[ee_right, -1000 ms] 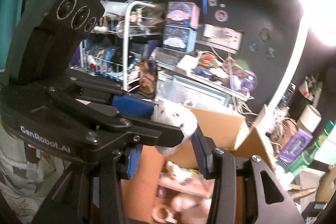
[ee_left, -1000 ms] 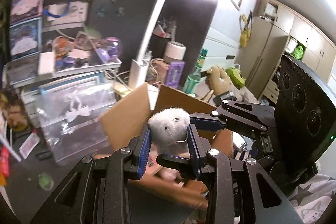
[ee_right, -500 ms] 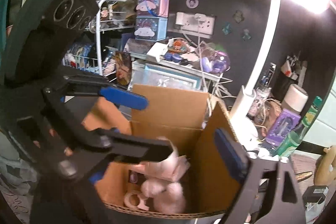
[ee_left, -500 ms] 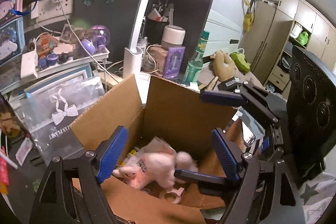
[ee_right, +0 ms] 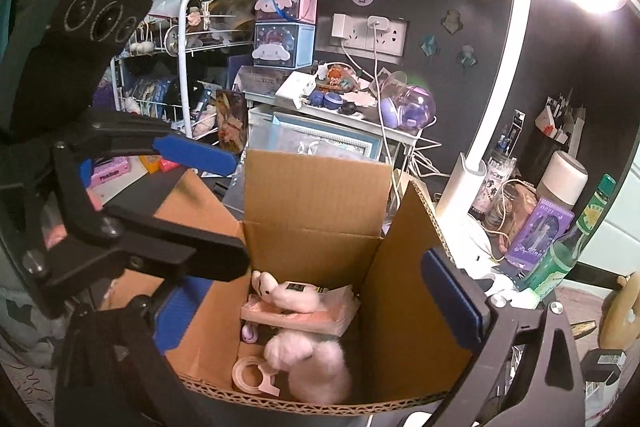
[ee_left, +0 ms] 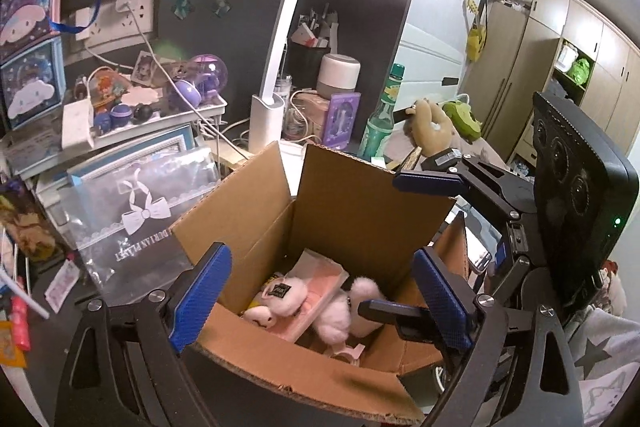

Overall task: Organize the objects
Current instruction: 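Withdraw the right tool from the box toward the green jelly cup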

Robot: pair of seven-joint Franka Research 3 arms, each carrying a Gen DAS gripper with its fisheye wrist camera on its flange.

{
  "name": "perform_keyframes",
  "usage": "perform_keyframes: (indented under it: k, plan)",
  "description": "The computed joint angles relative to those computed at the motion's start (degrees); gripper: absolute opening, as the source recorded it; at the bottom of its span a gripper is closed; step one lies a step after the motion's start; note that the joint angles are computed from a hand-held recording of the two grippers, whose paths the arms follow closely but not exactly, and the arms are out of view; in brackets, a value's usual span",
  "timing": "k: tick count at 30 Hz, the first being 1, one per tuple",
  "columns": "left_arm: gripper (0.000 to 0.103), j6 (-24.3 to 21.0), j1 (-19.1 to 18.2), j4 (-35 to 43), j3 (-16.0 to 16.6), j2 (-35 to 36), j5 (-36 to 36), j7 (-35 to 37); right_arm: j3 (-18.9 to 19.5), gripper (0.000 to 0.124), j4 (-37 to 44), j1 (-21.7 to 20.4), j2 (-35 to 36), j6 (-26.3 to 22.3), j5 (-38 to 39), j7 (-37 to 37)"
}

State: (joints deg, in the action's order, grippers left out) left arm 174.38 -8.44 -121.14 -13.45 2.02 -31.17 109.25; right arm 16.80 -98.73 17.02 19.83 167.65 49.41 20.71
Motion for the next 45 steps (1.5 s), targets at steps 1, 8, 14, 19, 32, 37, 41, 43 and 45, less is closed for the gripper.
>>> perform_keyframes:
  k: [1,8,14,19,32,37,41,43,45]
  plan:
    - [0.091,0.2,0.0,-0.4,0.0,-0.3,-0.4,0.4,0.0,0.102,0.0,0.0,0.0,0.0,0.0,0.0]
    - [0.091,2.7,-2.0,-4.9,2.0,-3.9,-5.7,3.9,-0.1,0.102,-1.1,0.6,-1.2,-0.6,-0.7,1.3]
    - [0.092,5.8,-8.7,-10.1,8.3,-8.8,-15.4,11.8,0.3,0.102,-2.2,1.7,-2.9,-2.0,1.8,-0.7]
    - [0.093,10.0,-14.8,-16.6,14.8,-14.4,-18.9,14.1,0.7,0.102,-2.6,4.2,-3.7,-2.0,1.6,-1.7]
    - [0.095,20.0,-18.3,-34.8,25.4,-26.2,-14.3,5.7,-1.2,0.102,6.9,15.4,5.5,-7.4,-16.2,10.3]
    - [0.095,22.8,-25.1,-38.6,36.5,-27.9,-7.4,0.3,-3.5,0.102,15.6,19.3,13.1,-13.0,-25.2,19.5]
    - [0.095,23.4,-30.6,-39.6,45.5,-27.7,-1.1,-3.9,-5.8,0.102,26.5,21.7,21.7,-18.9,-30.8,28.1]
    - [0.095,23.4,-33.4,-39.7,50.0,-27.2,1.9,-6.1,-6.2,0.102,32.4,22.0,26.0,-21.8,-32.4,31.5]
    - [0.095,23.1,-36.5,-39.5,54.7,-26.7,4.9,-8.1,-7.5,0.102,38.4,23.1,30.4,-23.2,-34.5,34.8]
